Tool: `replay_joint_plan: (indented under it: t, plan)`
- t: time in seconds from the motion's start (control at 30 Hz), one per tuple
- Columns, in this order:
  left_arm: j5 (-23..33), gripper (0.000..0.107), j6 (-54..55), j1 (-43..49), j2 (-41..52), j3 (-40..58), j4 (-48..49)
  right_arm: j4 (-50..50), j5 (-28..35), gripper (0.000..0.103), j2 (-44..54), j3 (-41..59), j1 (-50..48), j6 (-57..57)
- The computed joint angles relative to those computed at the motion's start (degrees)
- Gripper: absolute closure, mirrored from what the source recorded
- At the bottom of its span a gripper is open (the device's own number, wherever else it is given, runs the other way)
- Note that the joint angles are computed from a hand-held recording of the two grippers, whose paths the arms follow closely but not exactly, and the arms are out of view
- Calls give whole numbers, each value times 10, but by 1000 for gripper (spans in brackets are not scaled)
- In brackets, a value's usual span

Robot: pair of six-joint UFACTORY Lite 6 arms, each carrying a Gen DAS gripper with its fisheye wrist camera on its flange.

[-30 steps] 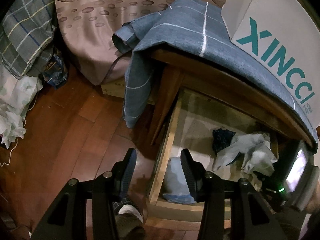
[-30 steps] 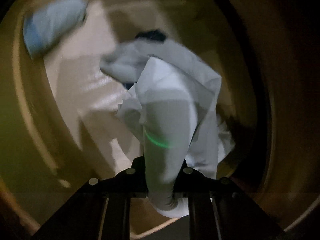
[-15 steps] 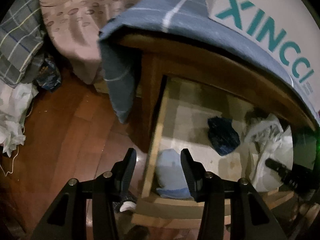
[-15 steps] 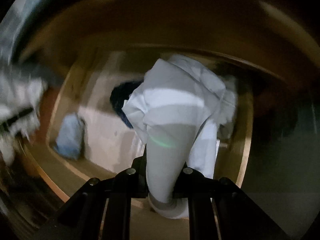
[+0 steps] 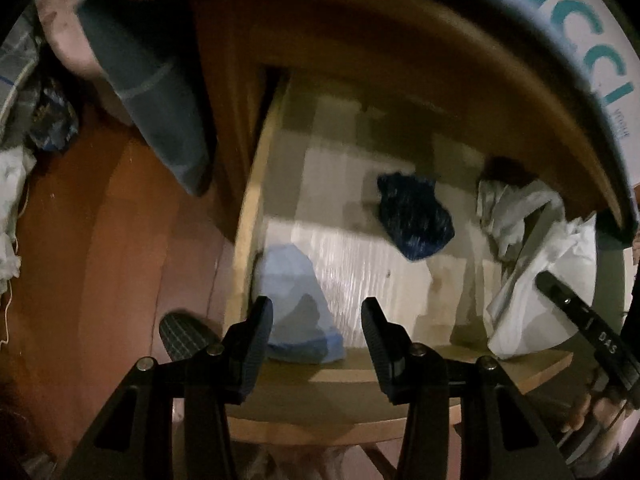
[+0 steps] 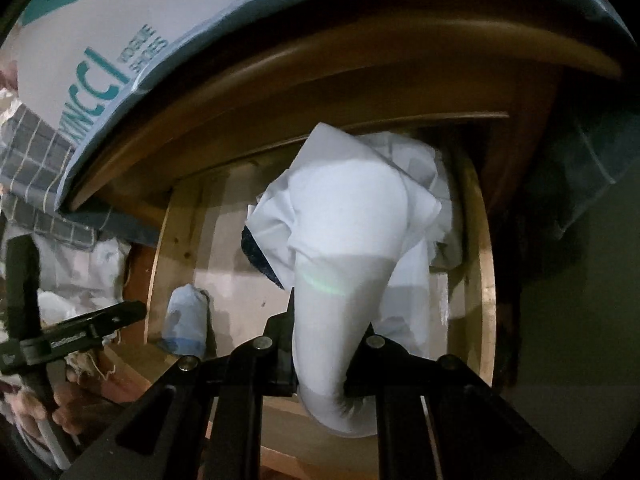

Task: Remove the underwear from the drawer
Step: 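Lift the white underwear out of the drawer with the right tool, then lower the left tool onto the light-blue sock and grasp it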

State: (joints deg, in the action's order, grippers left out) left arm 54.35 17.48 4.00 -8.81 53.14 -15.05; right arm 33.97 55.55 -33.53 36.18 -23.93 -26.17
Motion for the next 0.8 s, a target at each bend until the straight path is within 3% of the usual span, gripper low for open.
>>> replay_joint_plan:
  t: [0.5,0.6,0.8]
  plan:
    - [-5,59,-174,-88,124,33,93,22,75,90,23,32,-67,-52]
    - [-11,47,-182,-94,143,39,101,22,78,90,27,32,-67,-59]
    - [-19,43,-215,-110,172,50,129,21,80,89,29,31,-65,-64]
